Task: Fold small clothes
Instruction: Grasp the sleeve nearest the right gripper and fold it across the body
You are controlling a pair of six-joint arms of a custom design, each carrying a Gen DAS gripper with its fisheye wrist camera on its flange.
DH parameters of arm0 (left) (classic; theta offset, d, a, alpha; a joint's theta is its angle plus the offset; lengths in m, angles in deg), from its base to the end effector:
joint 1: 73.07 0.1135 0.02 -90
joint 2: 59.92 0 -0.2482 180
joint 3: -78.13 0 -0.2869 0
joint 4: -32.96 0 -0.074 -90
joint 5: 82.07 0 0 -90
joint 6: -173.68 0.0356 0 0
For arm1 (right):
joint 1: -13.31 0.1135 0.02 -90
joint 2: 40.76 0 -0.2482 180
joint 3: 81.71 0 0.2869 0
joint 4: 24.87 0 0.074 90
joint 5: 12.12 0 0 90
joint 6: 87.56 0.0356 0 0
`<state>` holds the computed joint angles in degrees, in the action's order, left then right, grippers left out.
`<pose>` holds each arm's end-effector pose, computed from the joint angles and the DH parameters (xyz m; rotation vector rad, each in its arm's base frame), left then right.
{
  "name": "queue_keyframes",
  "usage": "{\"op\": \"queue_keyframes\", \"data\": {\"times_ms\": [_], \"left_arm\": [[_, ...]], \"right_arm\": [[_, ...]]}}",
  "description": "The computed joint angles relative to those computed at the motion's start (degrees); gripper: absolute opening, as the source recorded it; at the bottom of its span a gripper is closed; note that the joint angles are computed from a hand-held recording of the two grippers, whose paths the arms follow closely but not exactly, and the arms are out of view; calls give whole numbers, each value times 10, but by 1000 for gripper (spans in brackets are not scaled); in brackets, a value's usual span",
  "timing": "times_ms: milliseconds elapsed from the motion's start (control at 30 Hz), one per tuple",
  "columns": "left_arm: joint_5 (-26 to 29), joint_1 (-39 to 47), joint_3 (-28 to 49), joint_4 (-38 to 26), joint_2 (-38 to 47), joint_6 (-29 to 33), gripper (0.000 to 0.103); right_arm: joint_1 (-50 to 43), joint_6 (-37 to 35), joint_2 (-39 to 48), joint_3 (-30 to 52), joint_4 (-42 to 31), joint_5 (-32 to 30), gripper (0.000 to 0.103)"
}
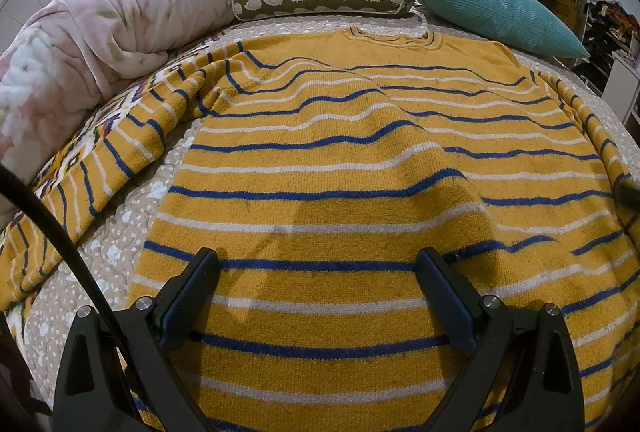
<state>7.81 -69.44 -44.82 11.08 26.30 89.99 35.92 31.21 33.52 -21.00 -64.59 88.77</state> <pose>0.3224 0.0205 0.1361 0.0567 2.4627 0.0780 0.2766 0.1079 0.1978 0.2117 2.4737 0.1438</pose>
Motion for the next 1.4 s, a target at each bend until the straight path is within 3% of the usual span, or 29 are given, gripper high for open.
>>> {"op": "queue_keyframes", "data": {"times_ms": [167, 233, 300, 367, 500, 533, 567, 600, 700, 800, 967, 1067, 1133, 1233, 1333, 1400], "left_arm": [[0, 0, 0, 0, 0, 1, 98], [0, 1, 0, 0, 0, 1, 98], [1, 1, 0, 1, 0, 2, 98], [0, 1, 0, 0, 0, 1, 98], [1, 2, 1, -1, -1, 3, 98], [1, 2, 1, -1, -1, 3, 98], [1, 2, 0, 0, -1, 3, 98], [1, 2, 0, -1, -2, 3, 98], [2, 3, 0, 1, -1, 4, 98], [2, 3, -1, 1, -2, 5, 98], [2, 4, -2, 2, -1, 5, 98], [7, 6, 2, -4, -2, 5, 98], [26, 15, 15, -28, -1, 12, 98], [99, 55, 57, -119, -9, 45, 93], [185, 124, 51, -164, -60, 82, 92], [212, 176, 51, -193, -79, 114, 92]], "right_arm": [[-88, -37, -193, -66, -85, -1, 64], [-130, -63, -248, -89, -134, 29, 64], [-174, -95, -283, -112, -172, 48, 64], [-214, -116, -295, -130, -190, 24, 64], [-216, -124, -303, -165, -197, 4, 64], [-208, -121, -299, -173, -193, -6, 46], [-201, -120, -293, -175, -189, -17, 16], [-201, -123, -290, -173, -188, -27, 10], [-223, -138, -295, -151, -194, -32, 8], [-328, -194, -270, -99, -192, -9, 8], [-460, -253, -129, -15, -121, 79, 9], [-482, -255, -73, 19, -125, 68, 14], [-462, -241, -115, -2, -130, 59, 19], [-411, -217, -185, -35, -158, 40, 25], [-342, -175, -271, -81, -206, -39, 27], [-281, -137, -312, -123, -212, -106, 27]]}}
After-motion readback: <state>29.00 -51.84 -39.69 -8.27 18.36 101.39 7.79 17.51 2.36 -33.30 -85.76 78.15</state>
